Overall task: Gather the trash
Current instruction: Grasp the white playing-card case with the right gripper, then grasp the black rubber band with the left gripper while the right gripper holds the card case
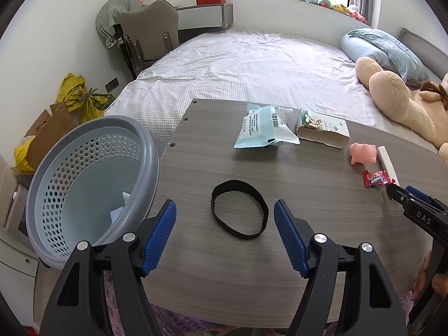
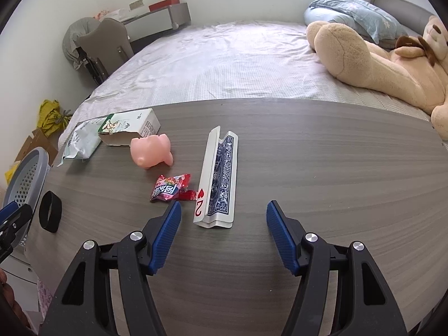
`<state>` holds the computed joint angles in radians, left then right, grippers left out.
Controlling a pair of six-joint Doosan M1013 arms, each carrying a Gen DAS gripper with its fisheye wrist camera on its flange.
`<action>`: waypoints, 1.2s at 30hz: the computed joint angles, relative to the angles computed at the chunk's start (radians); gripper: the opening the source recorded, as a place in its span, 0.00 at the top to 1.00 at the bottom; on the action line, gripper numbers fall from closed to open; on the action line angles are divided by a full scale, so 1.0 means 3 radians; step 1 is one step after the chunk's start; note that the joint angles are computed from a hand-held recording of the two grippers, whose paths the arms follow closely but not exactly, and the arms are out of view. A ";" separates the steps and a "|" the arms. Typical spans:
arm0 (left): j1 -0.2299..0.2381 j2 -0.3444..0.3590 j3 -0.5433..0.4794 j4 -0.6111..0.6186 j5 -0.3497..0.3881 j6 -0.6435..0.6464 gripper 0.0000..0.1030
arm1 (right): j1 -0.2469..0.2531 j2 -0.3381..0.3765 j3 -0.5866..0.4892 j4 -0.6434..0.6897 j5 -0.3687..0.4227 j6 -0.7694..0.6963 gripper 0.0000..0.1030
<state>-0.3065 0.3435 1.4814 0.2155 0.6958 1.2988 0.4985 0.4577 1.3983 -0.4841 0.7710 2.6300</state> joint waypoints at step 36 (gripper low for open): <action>-0.0007 -0.0014 0.0007 -0.0107 0.0058 0.0021 0.33 | -0.0067 0.0067 -0.0116 0.0002 0.0036 -0.0121 0.78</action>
<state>-0.3087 0.3392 1.4836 0.1833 0.7134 1.3052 0.4784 0.4777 1.3634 -0.4835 0.7819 2.5936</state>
